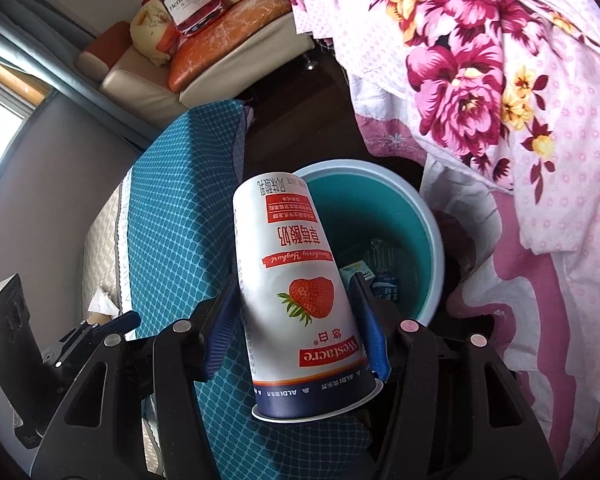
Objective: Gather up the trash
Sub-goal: 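Carry carton and yogurt cup over the teal bin and open both tools, then grasp the pink paper cup with left tool while right tool grasps the light blue wrapper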
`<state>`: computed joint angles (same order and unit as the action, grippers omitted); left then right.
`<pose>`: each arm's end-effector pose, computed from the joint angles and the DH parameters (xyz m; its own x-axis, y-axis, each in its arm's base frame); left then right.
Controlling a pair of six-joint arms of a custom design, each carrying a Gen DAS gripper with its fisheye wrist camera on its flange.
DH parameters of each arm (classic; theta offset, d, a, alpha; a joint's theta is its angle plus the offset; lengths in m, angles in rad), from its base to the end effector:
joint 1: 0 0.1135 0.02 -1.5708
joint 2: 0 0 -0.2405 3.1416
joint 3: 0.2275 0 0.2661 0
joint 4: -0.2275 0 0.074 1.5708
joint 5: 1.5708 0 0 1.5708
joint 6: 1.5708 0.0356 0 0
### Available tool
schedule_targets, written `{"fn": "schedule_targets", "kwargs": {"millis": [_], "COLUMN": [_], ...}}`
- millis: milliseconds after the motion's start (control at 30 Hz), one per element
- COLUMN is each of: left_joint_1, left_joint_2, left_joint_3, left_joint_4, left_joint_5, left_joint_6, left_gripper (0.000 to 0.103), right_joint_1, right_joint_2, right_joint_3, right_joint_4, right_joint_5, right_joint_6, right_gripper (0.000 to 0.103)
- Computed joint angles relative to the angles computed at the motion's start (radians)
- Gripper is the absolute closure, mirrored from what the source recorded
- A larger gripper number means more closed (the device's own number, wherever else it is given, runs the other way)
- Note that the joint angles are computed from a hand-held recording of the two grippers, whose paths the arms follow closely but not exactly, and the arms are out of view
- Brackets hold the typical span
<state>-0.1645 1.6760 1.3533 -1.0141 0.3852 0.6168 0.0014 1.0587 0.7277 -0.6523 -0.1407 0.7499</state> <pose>0.3282 -0.0681 0.2233 -0.6453 0.6505 -0.4006 0.7490 0.6420 -0.1640 0.2274 0.0053 0.2047 -0.6630 0.6739 -0.3260 0.5094 0.7252 0.4632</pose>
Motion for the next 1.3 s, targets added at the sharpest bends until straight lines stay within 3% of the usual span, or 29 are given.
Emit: {"fn": "schedule_targets", "kwargs": {"millis": [100, 400, 767, 1067, 1300], "left_joint_1": [0.025, 0.11, 0.31, 0.561, 0.73], "left_joint_2": [-0.003, -0.005, -0.021, 0.074, 0.172], "left_joint_3": [0.009, 0.035, 0.061, 0.222, 0.355], "left_joint_4": [-0.011, -0.088, -0.197, -0.336, -0.353], "left_joint_5": [0.013, 0.044, 0.093, 0.113, 0.068], "left_joint_6": [0.014, 0.087, 0.254, 0.494, 0.639], "left_gripper": [0.011, 0.01, 0.01, 0.01, 0.01], "right_joint_1": [0.021, 0.124, 0.354, 0.576, 0.687], "right_joint_2": [0.028, 0.046, 0.11, 0.261, 0.396], "right_joint_3": [0.023, 0.106, 0.235, 0.422, 0.539], "right_joint_4": [0.001, -0.081, -0.178, -0.255, -0.263], "right_joint_5": [0.006, 0.099, 0.192, 0.272, 0.268], "right_joint_6": [0.017, 0.074, 0.221, 0.322, 0.349], "right_gripper": [0.032, 0.024, 0.02, 0.02, 0.02]}}
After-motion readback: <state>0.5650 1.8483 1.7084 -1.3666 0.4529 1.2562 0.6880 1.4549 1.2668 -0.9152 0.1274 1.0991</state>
